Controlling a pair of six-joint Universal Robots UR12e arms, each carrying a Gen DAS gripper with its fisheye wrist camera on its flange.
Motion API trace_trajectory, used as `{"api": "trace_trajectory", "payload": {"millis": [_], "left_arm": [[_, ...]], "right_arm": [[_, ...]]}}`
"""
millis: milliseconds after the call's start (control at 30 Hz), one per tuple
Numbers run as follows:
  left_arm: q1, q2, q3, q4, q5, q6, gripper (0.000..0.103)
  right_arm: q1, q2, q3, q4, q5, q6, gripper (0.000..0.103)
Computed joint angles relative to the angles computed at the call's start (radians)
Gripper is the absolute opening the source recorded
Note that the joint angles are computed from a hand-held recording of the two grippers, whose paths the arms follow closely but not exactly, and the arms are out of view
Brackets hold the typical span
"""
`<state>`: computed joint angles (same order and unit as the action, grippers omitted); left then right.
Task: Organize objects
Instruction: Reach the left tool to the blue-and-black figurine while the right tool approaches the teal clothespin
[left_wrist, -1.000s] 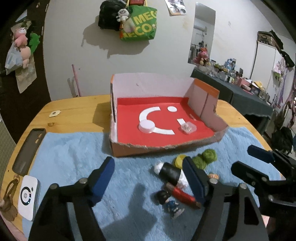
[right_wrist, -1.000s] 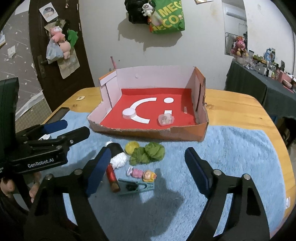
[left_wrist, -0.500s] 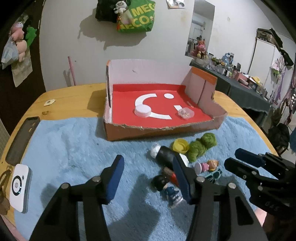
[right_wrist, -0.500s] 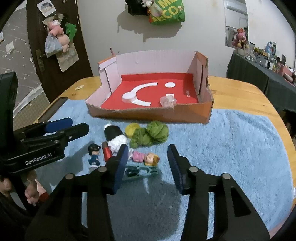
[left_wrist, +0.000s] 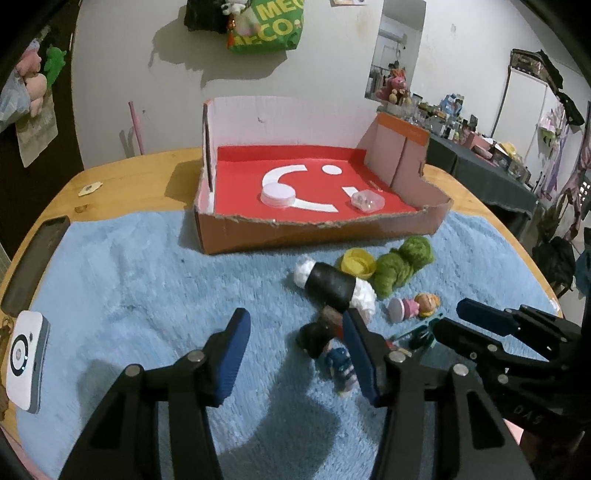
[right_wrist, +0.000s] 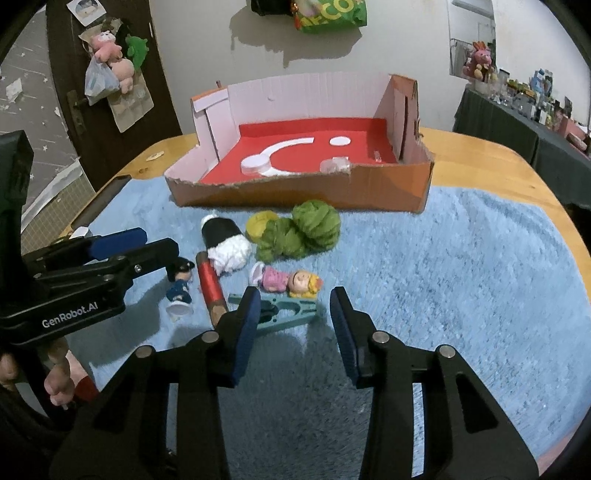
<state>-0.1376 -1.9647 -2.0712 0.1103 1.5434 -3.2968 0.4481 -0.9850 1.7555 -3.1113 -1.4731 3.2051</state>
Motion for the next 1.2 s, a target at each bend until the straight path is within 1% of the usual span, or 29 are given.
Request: {"api": "trace_trajectory", "payload": {"millis": [167,433,600,667,833,967,1133,1200], "left_arm": [[0.002,-0.003,-0.004,-0.01,-0.012,-0.002,0.055],[-0.004,-0.006,-0.006,-0.006,-0.004,0.005,0.055],[-0.003,-0.004,-0.01,-0.003,-0.007,0.005,0.055],[-0.002,-0.003,-0.012,-0.001,-0.014,0.007,0.057],[-0.005,-0.001,-0.024,0.014,-0.026,0.024,0.059],[-0.007,-0.002,-0.029,0.019,-0.026,0.03,0.064],[-0.002,-0.004,-0.034,0.031,-0.041,0.038,0.065],[0.001,-0.004,-0.035,0.028,-0.053,0.043,0.068]], "right_arm": [[0.002,0.003,0.001,0.003,0.004,0.0,0.038],[0.004,0.008,0.0,0.009,0.006,-0.005,0.04],[0.008,0.007,0.004,0.002,0.002,-0.017,0.051],[0.009,0.007,0.006,0.0,0.002,-0.024,0.051],[0.012,0.008,0.008,0.001,0.0,-0.034,0.052],[0.015,0.008,0.009,0.002,-0.002,-0.048,0.059],[0.017,0.01,0.009,0.0,-0.007,-0.07,0.061],[0.016,0.012,0.008,0.004,-0.009,-0.072,0.063]]}}
